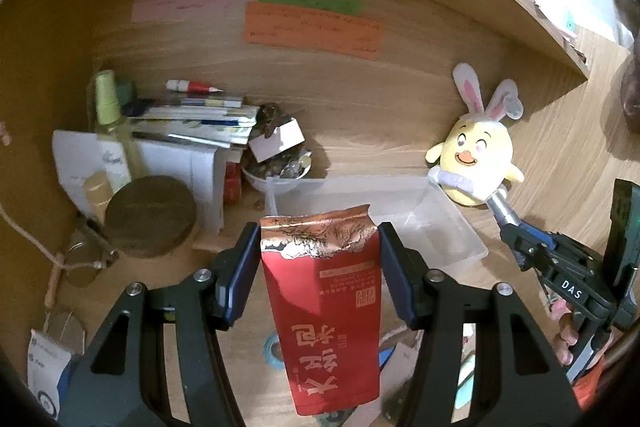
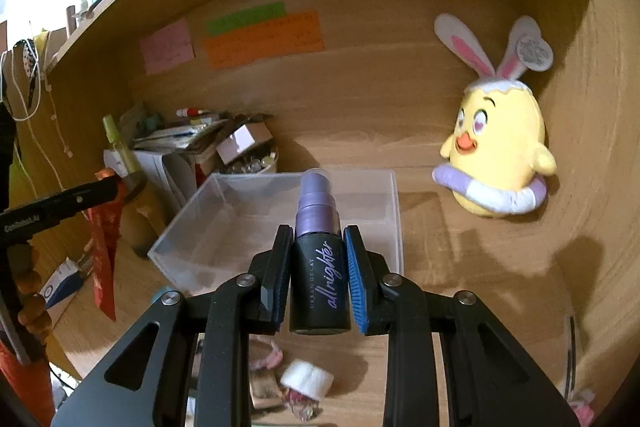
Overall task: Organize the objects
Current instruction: 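Carry the red packet and spray bottle into the clear box and release both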
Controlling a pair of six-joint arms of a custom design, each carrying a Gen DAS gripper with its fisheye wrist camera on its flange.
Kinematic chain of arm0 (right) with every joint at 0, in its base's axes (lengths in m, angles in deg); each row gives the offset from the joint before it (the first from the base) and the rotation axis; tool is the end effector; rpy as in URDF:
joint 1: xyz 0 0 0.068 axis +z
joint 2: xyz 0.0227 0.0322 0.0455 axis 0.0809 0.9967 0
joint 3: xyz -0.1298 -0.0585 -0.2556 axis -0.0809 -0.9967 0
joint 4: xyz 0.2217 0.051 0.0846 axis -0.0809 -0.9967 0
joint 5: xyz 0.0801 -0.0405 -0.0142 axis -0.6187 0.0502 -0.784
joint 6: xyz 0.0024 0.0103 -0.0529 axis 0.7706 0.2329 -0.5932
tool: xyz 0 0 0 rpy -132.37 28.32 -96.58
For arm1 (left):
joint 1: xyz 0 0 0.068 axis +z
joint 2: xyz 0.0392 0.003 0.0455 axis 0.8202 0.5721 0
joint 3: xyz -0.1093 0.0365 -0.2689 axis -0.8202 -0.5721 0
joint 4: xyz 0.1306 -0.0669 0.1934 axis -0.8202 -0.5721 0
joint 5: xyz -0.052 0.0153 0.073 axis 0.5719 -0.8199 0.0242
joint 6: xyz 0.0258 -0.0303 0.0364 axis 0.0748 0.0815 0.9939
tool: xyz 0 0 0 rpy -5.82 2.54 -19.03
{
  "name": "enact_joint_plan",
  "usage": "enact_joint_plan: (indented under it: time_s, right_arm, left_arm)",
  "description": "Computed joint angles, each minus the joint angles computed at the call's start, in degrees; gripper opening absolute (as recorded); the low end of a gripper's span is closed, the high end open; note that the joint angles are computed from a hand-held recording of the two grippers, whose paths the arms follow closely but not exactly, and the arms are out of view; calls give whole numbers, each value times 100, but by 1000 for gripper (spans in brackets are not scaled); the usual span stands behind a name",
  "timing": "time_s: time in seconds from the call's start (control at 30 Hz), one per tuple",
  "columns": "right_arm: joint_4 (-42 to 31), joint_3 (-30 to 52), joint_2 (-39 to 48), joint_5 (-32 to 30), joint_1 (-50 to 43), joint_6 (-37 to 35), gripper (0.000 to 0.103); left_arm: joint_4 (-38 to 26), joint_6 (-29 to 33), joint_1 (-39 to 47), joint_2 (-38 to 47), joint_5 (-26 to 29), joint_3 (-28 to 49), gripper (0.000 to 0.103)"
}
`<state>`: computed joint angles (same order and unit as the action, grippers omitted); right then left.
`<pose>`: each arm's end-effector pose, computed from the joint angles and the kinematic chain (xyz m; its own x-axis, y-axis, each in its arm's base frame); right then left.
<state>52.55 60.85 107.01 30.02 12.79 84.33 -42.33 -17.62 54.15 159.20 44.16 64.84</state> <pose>0.1154 0.0085 0.1520 -0.4859 0.2234 -0.8450 0.2029 0.9692 0.1396 0.2653 -0.0263 0.1813 -0.5308 0.2611 -0.8063 0.6497 0.7363 -0.1893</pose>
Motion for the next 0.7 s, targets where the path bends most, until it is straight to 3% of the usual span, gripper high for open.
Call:
enact_joint_plan:
  time_s: [0.23,0.47,0.7]
  right_arm:
    - [820,265,1010,-583,-624,-415,23]
    - [1640,480,2233,-975,-983,-534,23]
    - [2188,699,3255,-995,-1002,-600,23]
  left_arm:
    - [-283,-268,-369,311,-155,672,58]
    - [-315,-624,-838,813,-656,1306,58]
    - [-150,-859,-1253,1352,-1181,1725,58]
